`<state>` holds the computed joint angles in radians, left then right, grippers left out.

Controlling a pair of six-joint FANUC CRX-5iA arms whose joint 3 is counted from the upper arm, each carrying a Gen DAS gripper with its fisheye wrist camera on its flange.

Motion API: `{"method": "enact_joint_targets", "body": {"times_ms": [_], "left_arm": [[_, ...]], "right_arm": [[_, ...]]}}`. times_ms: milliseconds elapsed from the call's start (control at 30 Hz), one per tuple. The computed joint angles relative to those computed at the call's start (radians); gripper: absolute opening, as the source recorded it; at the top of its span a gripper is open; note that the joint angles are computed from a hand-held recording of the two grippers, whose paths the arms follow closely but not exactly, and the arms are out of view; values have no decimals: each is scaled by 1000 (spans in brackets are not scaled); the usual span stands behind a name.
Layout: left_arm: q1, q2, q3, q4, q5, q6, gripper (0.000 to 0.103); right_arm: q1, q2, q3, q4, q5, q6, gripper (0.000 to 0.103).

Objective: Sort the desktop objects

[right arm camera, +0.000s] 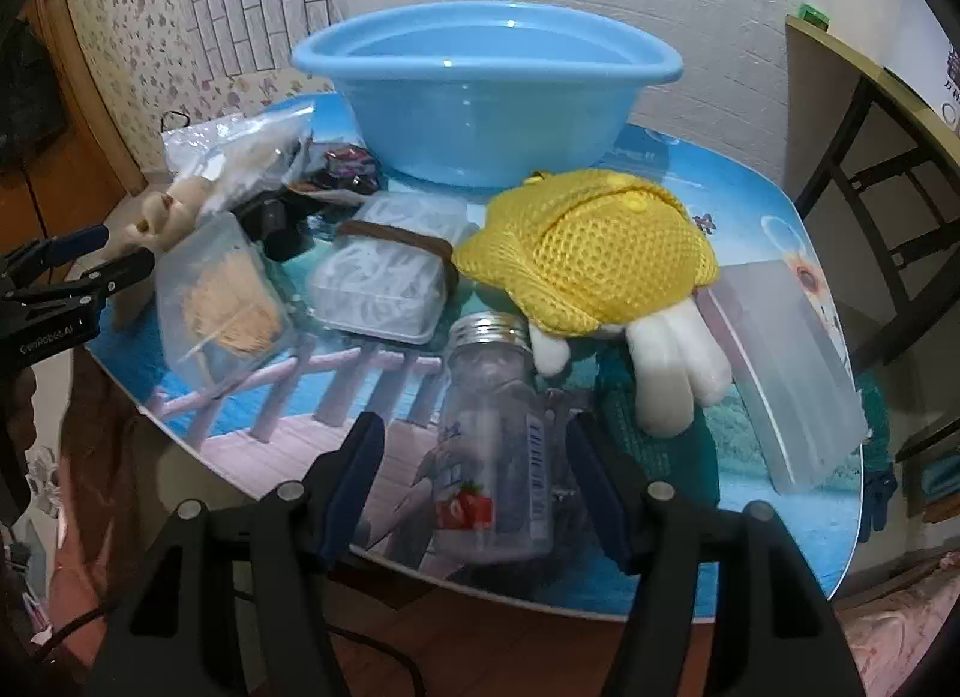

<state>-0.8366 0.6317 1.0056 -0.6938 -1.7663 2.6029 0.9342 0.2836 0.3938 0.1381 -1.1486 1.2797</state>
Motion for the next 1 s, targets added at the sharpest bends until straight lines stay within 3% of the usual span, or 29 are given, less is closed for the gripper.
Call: {"method": "enact_joint_targets", "body": {"times_ms": [67, 133, 200, 233, 500, 633, 733, 900, 1000], "left_arm": [[8, 16, 2, 6, 6, -28, 77], [12, 39, 20, 13, -16, -44, 77], [13, 0, -47, 26, 57, 12, 60], [15, -19, -76, 35, 89, 30, 43], [-69, -48, -30, -91, 33, 56, 42], [-100, -44, 36, -134, 3, 35, 42], [-111, -6, 122, -164, -18, -26, 42], [-63, 59, 251, -111, 19, -118, 42], [-27, 156, 438, -86, -5, -217, 42]], "right_arm": [[1, 19, 13, -3, 4, 13, 47], [14, -9, -50, 4, 62, -8, 41], [4, -8, -43, -3, 72, 14, 40], [-3, -11, -45, -12, 80, 26, 39], [-30, -95, -51, -99, 108, 172, 39], [-43, -111, 14, -175, 75, 240, 39], [-53, -95, 71, -189, 73, 250, 39], [-90, -24, 217, -229, 16, 253, 39], [-119, 60, 357, -249, -59, 249, 39]]}}
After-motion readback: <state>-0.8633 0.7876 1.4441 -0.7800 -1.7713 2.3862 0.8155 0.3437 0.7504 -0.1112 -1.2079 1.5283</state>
